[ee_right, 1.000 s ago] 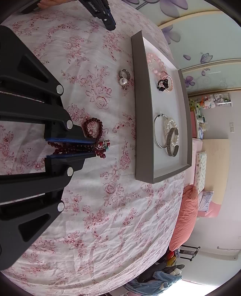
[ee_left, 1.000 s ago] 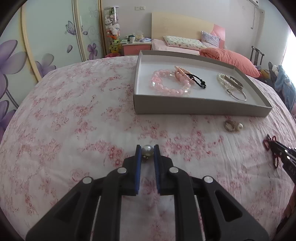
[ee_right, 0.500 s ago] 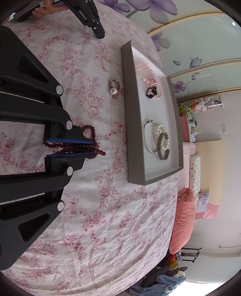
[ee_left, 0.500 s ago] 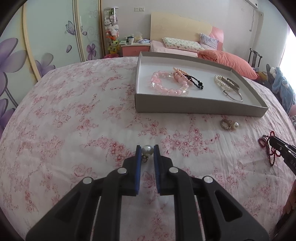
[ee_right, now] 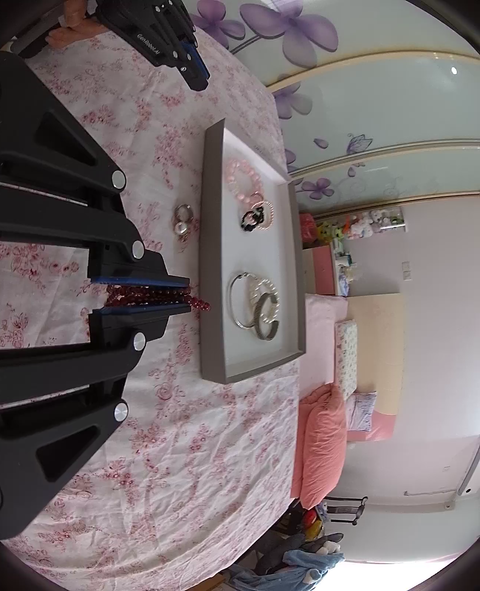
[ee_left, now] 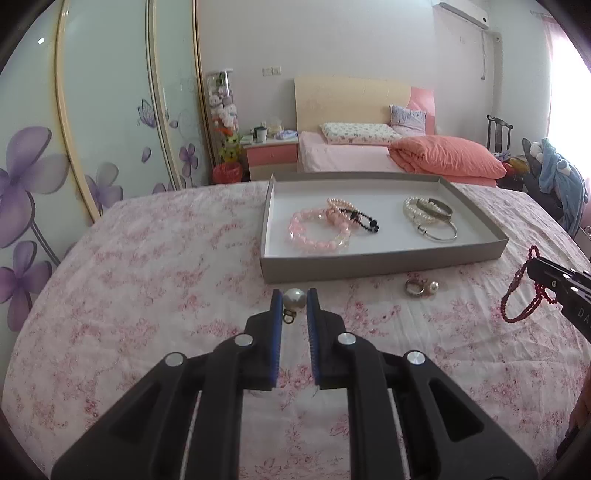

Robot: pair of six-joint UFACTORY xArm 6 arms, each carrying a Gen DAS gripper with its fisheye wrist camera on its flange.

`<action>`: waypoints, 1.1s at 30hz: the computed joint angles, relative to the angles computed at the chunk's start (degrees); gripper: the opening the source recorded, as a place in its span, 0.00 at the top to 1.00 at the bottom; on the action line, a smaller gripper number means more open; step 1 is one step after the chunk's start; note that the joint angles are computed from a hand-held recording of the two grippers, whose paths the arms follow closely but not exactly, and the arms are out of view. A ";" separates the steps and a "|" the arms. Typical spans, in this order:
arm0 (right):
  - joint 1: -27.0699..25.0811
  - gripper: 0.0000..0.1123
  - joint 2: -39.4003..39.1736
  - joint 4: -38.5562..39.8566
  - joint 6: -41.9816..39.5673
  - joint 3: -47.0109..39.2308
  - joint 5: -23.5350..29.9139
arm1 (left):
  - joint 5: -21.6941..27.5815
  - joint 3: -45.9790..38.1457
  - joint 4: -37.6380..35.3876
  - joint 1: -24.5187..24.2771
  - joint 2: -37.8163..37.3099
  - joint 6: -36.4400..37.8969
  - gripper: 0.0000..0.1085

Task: Organize jewelry
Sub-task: 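Carry the red beads with the right tool while the left carries the pearl stud to the tray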

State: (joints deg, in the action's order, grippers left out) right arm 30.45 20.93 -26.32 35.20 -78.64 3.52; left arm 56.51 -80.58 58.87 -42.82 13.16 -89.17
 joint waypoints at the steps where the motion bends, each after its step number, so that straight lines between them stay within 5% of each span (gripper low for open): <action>1: -0.07 0.92 -0.21 -1.28 1.09 0.11 -0.38 | 0.62 -0.49 0.78 -0.39 0.16 -0.08 0.87; 33: -2.34 0.92 -0.20 -52.48 46.87 -10.83 -5.07 | -1.14 -4.79 6.86 -0.45 1.15 -1.54 0.87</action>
State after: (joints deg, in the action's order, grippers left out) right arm 28.12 20.73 -78.80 82.07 -89.47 -1.56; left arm 55.36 -85.37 65.73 -43.26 14.31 -90.70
